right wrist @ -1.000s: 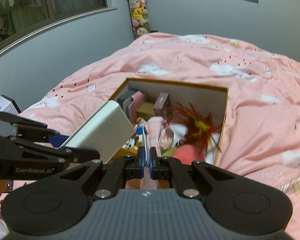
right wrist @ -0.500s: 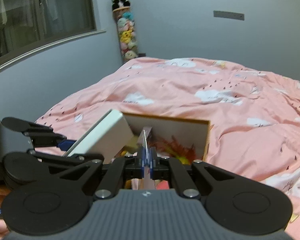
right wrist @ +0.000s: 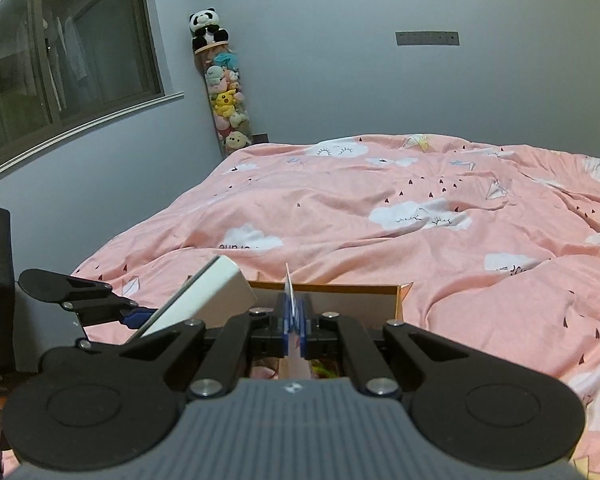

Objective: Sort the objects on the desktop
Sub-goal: 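Lift the flat white box with the left gripper while the right gripper lifts the card over the box, then lower the flat white box into the tan box with the left gripper while the right gripper carries the card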

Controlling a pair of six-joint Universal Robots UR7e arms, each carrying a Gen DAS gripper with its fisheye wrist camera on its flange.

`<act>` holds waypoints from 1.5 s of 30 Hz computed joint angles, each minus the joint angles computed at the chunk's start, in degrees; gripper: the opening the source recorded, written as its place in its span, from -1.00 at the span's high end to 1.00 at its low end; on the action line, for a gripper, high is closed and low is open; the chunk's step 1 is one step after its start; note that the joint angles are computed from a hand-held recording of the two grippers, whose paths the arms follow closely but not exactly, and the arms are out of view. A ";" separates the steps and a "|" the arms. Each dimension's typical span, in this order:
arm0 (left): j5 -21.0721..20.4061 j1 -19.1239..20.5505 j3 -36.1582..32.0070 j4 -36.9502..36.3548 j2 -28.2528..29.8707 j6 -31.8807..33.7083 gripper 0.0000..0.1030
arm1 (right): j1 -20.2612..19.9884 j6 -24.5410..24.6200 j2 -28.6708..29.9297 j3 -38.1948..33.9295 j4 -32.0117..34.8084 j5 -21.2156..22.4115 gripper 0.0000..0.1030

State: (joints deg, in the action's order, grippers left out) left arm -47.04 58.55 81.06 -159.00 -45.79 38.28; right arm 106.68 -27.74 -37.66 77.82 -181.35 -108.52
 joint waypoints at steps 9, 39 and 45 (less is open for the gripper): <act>-8.71 2.39 -13.37 20.59 5.19 -11.83 0.36 | -1.55 1.23 -0.06 -2.42 1.84 0.89 0.91; -14.45 5.54 -18.92 24.83 8.22 -35.38 -0.01 | -2.56 1.80 3.23 -5.81 5.54 -0.88 0.91; -7.97 3.79 -10.65 13.47 4.78 -32.59 -0.04 | -1.80 1.17 3.54 -6.05 4.45 -0.51 0.91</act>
State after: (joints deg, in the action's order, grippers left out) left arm -55.02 62.34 70.42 -145.53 -41.01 5.69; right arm 104.89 -26.56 -34.13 71.77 -176.90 -109.02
